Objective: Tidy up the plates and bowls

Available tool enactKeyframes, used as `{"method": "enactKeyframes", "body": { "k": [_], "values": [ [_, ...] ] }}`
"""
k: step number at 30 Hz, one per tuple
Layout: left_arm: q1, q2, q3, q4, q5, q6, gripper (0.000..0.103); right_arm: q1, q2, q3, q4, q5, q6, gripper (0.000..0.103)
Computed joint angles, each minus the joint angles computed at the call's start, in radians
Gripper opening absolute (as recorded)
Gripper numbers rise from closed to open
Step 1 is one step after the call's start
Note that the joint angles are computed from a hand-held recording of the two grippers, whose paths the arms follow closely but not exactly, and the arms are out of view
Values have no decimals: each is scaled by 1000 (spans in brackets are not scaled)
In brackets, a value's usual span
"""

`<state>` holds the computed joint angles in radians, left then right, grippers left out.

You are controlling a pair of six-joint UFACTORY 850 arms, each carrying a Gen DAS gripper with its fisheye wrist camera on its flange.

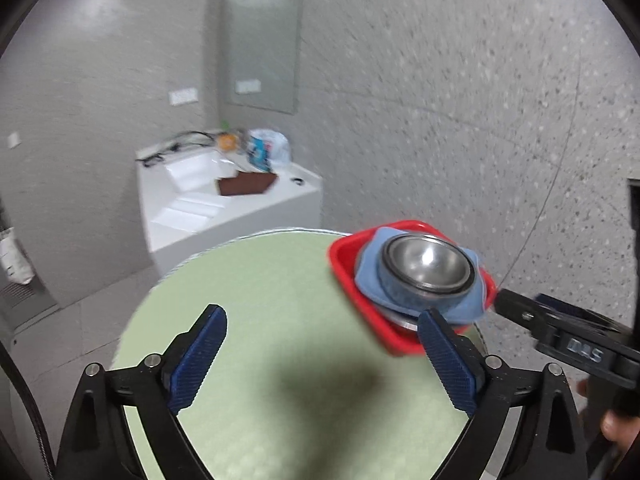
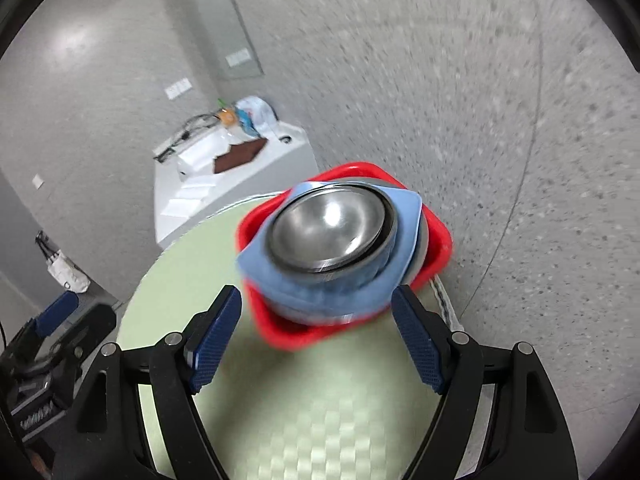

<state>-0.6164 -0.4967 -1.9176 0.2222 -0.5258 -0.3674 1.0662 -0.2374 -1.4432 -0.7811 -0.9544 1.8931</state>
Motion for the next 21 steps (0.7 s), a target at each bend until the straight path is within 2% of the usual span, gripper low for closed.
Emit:
{"method": "enactKeyframes", "body": {
  "k": [2,4,6,8,12,15,19,21],
  "values": [
    [-15,136,182,84,61,-108,100,68,-1,-22,-28,-77,29,87],
    [-41,254,322,212,79,-259,102,139,2,-42,-50,-141,68,90],
    [-66,365,439,264,85,-322,102,203,-5,-76,-62,-208,85,97],
    [-108,474,539,375,64,-436,102,271,-18,-120,-84,-292,102,99],
    [-241,660,672,547,-46,-619,102,377,-33,-186,-97,-414,127,103],
    [-351,756,724,635,-140,-711,102,450,-48,-234,-123,-500,125,103],
    [-574,873,781,778,-352,-904,102,541,-48,-265,-159,-593,133,103],
    [-732,899,790,858,-518,-1003,102,591,-44,-271,-176,-638,129,103]
  ]
}}
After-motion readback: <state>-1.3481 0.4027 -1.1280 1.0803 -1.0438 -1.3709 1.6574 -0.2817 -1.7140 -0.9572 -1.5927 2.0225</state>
